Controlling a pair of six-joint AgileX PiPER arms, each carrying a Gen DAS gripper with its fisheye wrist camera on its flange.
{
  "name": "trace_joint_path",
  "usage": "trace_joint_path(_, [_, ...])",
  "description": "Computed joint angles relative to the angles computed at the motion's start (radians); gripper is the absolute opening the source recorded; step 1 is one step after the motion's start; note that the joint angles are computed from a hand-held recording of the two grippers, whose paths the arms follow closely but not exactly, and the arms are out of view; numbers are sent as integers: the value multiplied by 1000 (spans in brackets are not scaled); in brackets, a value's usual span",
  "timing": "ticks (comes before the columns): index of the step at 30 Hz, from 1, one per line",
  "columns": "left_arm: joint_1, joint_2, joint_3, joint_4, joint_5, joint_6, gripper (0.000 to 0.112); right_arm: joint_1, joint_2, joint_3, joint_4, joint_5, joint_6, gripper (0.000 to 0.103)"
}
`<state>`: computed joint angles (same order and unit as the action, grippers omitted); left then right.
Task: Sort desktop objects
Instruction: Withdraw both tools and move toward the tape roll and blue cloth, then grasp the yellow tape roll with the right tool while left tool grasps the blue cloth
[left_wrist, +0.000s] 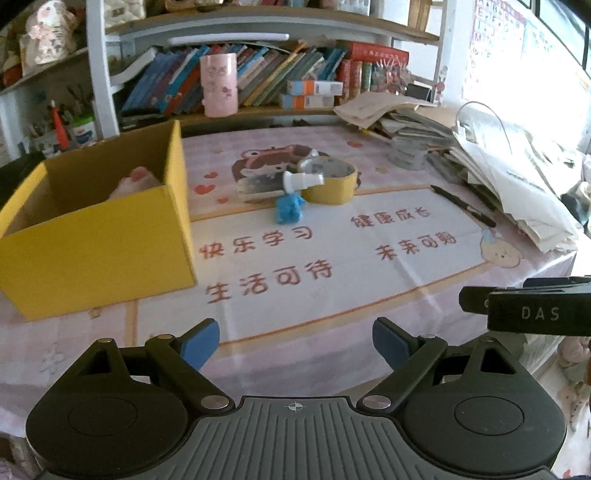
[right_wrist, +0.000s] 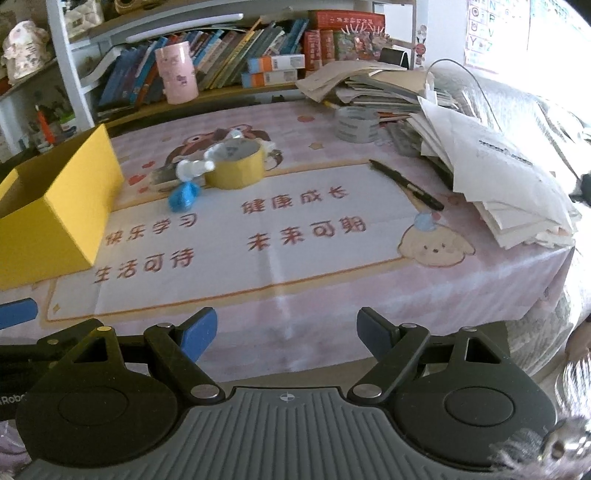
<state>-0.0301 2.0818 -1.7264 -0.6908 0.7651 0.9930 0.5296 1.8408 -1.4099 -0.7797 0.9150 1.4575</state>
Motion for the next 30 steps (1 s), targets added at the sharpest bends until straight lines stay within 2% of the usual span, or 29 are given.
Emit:
trace_joint_path(10, [-122,100,-154,104,-19,-175,92,-168,-27,42,25,-109,-115,81])
trace_joint_path(17, [-179,152,-249,226,-27,-335,92,-265,-2,12,108,-193,-275,81])
trace_joint_path(26, [-253,241,-392,440,-79,-554,91,-372,102,-113,308,-284,-547,81])
trace_joint_path(30, [-264,321,-538,522,-29,-652,85,-400,167,-207,374,-308,-666,81])
